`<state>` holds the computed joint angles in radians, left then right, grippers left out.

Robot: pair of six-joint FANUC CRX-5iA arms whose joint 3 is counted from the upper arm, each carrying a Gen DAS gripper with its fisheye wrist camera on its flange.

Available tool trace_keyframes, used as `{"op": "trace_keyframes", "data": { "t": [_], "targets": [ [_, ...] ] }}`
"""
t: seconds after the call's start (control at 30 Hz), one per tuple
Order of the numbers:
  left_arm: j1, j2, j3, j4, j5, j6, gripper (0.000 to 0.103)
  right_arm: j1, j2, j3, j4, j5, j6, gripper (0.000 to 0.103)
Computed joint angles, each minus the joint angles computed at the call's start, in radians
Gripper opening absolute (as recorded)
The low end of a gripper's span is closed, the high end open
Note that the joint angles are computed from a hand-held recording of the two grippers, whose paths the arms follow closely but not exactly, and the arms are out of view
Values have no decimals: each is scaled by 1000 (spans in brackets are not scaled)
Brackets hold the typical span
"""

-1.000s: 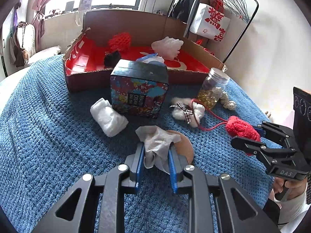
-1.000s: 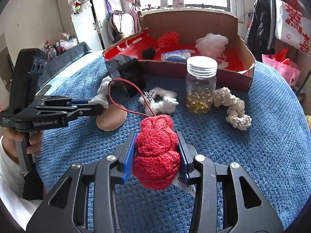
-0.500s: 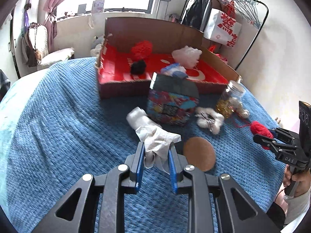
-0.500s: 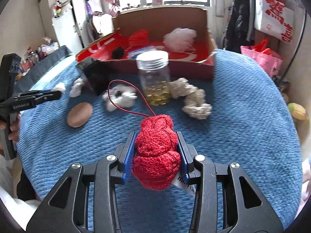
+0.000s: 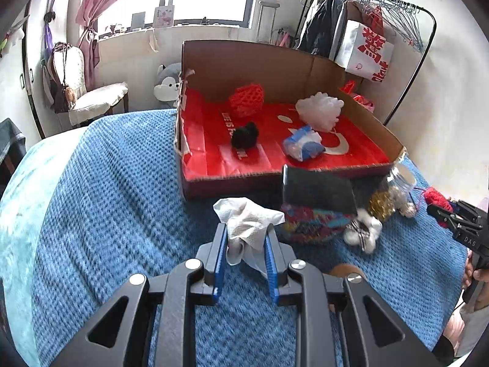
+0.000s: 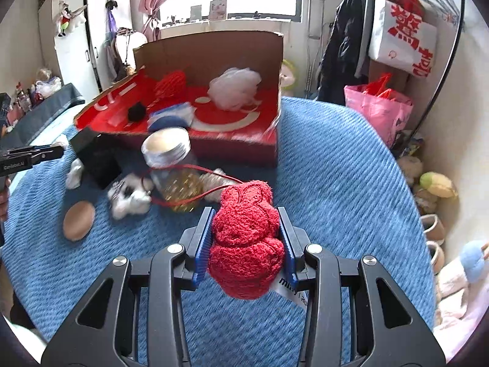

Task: Organize soft objects
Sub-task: 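Carry the red toy and white cloth into the box with both tools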

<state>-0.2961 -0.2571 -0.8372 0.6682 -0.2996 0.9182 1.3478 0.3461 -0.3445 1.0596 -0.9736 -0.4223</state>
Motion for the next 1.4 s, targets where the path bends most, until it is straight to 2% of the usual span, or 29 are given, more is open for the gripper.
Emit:
{"op": "trace_keyframes", "data": {
  "t": [0.37, 0.57, 0.83, 1.07, 1.2, 1.4],
  "targets": [
    [6, 95, 105, -85, -7, 42, 24, -43, 21, 48, -5, -74, 78, 38],
    [10, 118, 130, -88, -1, 31, 24, -56, 9, 43, 13, -90, 73, 38],
    [-5, 158, 167, -43, -5, -32, 24, -101, 26, 72, 75, -16, 101, 38],
    [-20, 217, 227, 3, -47, -103, 24, -152, 52, 104, 108, 88, 132, 38],
    [-23, 249, 267, 10, -85, -128, 24, -187, 68, 134, 88, 157, 189, 38],
    [-24, 308, 355, -45, -167, -124, 24, -227, 99, 200, 10, 227, 311, 38]
  ]
}}
